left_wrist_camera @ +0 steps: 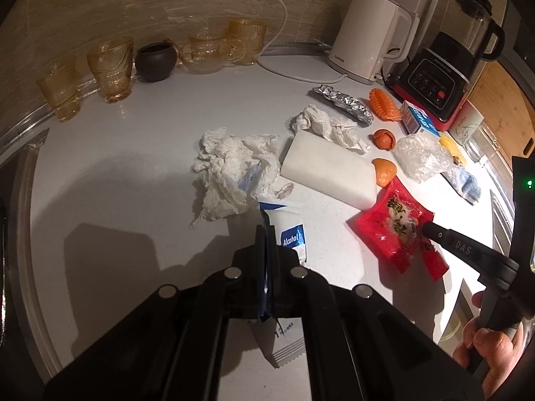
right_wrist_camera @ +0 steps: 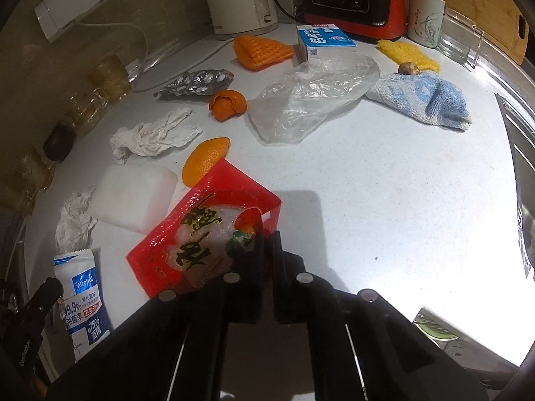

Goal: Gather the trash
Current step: 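Grasp the red snack bag with the right gripper while the left holds the wipes packet, then carry both items over the green basket and open both grippers to drop them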

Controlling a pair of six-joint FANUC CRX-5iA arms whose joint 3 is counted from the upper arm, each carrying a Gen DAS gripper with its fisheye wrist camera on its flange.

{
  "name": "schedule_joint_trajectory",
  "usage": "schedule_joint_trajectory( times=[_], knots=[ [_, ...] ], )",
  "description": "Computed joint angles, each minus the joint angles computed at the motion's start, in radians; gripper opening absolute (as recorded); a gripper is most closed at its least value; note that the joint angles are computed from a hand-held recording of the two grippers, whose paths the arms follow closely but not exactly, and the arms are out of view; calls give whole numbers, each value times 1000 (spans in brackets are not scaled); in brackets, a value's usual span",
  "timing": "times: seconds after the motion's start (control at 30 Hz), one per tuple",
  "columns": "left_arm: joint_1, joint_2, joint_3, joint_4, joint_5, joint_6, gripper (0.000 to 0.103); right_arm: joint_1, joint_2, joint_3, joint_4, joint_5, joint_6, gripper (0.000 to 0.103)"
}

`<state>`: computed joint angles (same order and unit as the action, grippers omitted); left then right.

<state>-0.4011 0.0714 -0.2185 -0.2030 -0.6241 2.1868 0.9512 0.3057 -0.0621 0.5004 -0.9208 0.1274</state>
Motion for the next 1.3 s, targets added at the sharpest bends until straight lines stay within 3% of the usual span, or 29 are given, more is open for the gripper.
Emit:
schedule_joint_trajectory(
  times=[0.33,0.67,0.83,1.03,1.17,1.3],
  knots=[
    [26,-60,-71,114,59,-137,1,22,-83,-105,108,88,-74,1],
    [-11,-120,-82,141,64,-193,1,66,-214,-211,228,65,-143,1],
    [-95,-140,-62,96,36,-120,1,130,-340,-301,294,-7,-107,1],
    [-284,-129,-7,-25,-19,85,1,247,-542,-443,309,-129,-49,1],
    [-407,-68,30,-60,-36,194,1,345,-669,-531,283,-220,-46,1],
    [-482,49,56,-23,-25,228,1,429,-758,-598,242,-295,-45,1]
  ],
)
